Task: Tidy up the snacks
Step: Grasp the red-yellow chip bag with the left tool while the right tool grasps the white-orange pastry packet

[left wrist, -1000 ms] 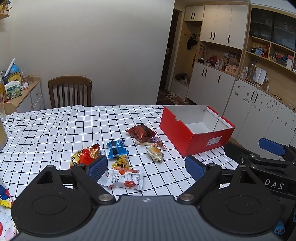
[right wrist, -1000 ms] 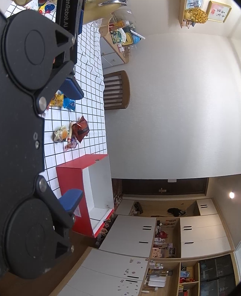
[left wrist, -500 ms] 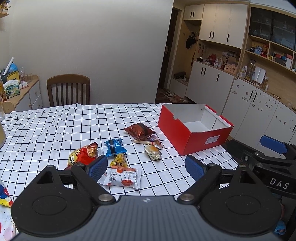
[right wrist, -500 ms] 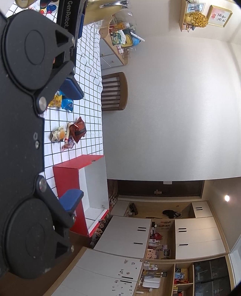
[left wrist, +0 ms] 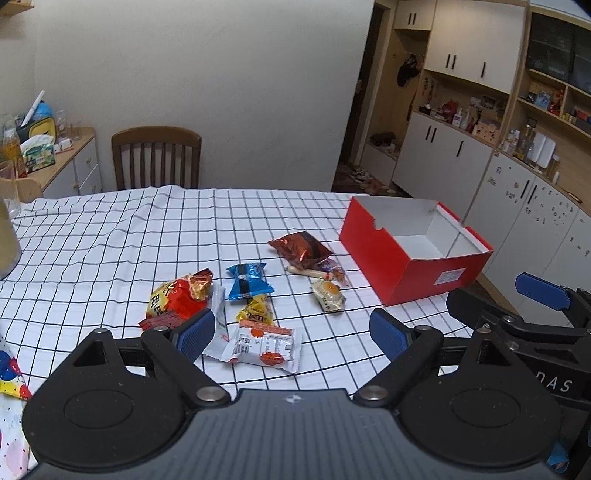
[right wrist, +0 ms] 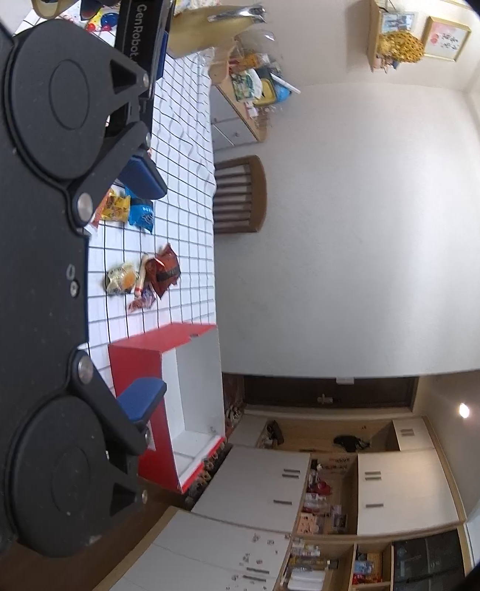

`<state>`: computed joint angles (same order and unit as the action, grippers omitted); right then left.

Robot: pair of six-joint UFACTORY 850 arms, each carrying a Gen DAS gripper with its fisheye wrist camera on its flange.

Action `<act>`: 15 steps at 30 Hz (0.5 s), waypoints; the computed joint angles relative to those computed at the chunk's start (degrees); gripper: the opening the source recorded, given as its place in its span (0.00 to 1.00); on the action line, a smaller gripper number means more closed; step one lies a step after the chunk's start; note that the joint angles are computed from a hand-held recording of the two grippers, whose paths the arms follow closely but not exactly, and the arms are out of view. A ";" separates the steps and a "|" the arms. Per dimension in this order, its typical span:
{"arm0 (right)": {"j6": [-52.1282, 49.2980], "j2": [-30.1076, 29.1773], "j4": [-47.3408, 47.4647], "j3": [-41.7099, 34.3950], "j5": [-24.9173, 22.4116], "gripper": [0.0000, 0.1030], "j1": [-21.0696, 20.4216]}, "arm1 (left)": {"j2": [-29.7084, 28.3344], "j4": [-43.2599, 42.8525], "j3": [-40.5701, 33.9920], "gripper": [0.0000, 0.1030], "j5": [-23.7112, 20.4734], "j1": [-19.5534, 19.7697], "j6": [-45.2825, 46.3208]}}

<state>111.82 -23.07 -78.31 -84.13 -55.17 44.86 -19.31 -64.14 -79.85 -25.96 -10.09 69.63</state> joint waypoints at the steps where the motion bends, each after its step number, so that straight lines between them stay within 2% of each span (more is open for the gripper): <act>1: -0.69 -0.32 0.14 -0.32 0.86 1.00 -0.40 | -0.64 1.62 -0.74 0.89 0.20 -0.09 -1.97; 8: -5.85 -1.99 2.24 -1.79 6.98 1.00 -3.29 | -6.13 17.33 -6.89 0.89 1.42 -0.43 -20.71; 15: -16.67 -4.71 8.58 -2.87 16.84 0.99 -6.68 | -14.05 33.93 -16.19 0.89 -1.59 0.46 -38.00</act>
<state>95.15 -27.78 -69.73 -87.00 -38.33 38.18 -33.35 -30.21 -96.04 -27.55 -9.63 31.63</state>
